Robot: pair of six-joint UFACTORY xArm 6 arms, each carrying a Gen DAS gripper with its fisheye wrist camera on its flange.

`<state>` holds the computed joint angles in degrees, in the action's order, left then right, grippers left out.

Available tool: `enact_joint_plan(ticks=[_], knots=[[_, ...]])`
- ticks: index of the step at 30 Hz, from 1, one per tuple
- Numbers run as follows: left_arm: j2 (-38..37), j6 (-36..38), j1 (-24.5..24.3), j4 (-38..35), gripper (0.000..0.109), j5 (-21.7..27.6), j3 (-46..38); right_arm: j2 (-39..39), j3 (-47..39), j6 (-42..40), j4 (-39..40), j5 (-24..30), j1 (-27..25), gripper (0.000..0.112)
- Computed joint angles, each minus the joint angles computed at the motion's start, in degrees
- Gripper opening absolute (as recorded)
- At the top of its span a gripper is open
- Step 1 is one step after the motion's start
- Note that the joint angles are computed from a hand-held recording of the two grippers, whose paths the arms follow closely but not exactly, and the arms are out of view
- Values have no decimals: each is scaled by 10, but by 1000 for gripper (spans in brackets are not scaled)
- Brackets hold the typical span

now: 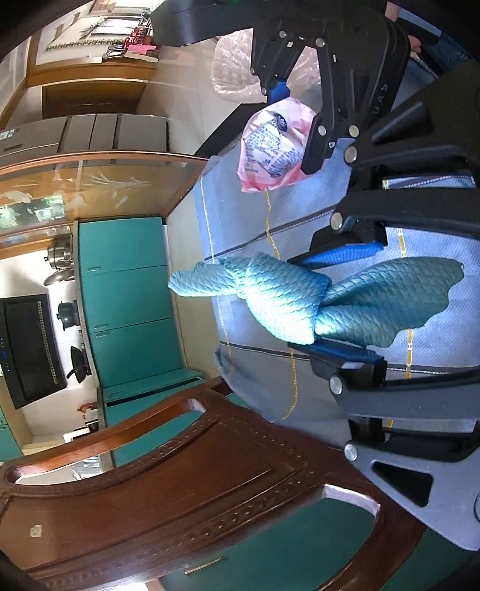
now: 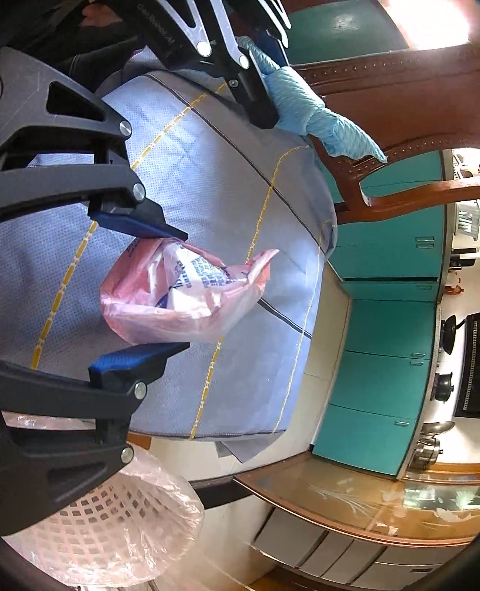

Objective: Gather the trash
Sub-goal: 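Carry the teal cloth in the left tool to the wastebasket while the right tool carries the pink packet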

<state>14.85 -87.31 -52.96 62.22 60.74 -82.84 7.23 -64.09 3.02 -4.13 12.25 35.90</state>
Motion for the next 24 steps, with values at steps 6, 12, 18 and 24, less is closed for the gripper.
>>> enact_joint_plan(ticks=[6, 12, 18, 24], knots=[[0, 0, -10, 21, 38, 8, -12, -52, 49, 0, 26, -53, -19, 51], [27, 14, -22, 37, 38, 2, -59, -111, 108, 20, 48, -107, -64, 52], [77, 48, -24, 41, 38, -34, -129, -157, 153, 67, 30, -134, -125, 52], [151, 101, -31, 24, 38, -71, -234, -197, 197, 120, 3, -156, -194, 52]])
